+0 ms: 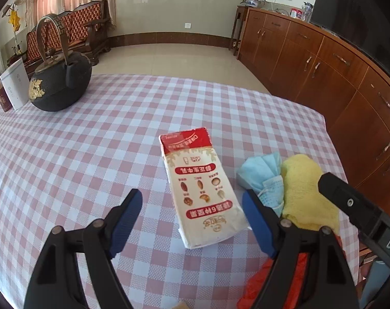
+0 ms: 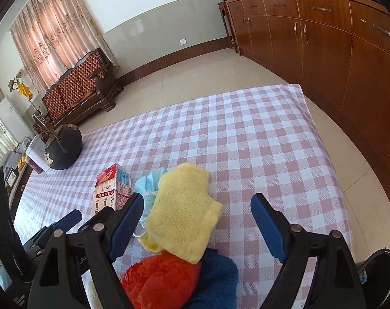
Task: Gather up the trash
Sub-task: 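Grasp the yellow cloth with the right tool while the left tool grasps the milk carton, then carry the yellow cloth and milk carton over the black bin and release both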
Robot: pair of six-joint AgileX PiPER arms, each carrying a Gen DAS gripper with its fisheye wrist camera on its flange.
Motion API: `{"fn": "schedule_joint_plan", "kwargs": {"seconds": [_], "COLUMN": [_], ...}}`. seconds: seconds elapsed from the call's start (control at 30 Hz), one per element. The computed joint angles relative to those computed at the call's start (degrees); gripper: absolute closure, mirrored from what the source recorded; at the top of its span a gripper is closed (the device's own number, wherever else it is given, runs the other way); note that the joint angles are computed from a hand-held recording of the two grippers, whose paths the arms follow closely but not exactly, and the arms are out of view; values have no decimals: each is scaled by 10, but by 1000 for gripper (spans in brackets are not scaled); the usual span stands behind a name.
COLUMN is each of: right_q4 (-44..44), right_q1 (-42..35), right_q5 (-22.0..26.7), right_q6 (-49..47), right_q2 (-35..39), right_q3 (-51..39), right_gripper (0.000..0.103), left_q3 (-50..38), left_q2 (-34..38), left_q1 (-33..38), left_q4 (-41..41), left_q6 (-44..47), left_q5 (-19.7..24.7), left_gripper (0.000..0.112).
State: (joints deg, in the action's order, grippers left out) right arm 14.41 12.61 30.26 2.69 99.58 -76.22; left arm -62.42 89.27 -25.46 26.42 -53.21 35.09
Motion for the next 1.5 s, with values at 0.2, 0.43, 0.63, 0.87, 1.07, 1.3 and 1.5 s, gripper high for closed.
{"fn": "schedule_joint_plan", "kwargs": {"seconds": [0.2,0.43,0.63,0.87,1.07,1.3,1.5], "right_q4": [-7,-1,31,61,88,96,87], "right_q1": [3,5,10,5,-7,-13,-23], "right_q5": [14,31,32,-9,-8,-9,5], "right_q6": [6,-15,-58,-86,-108,-115,-106], "right_q2": [41,69,76,32,-10,-79,-139], "right_q3": [-36,-58,-57,-13,11,44,69], "right_gripper": [16,38,60,66,66,66,66], "left_q3": [-14,7,11,48,64,75,77], "left_q2": [30,30,32,-7,-58,-125,-165], "left_q1": [12,35,34,46,39,24,-15], "left_q4": [-10,-34,-17,-17,-9,-15,1], "left_q6": [14,30,27,21,16,29,7], "left_q5": [-1,-40,-51,-81,-69,-42,-12], "left_gripper": [31,34,60,61,61,61,61]}}
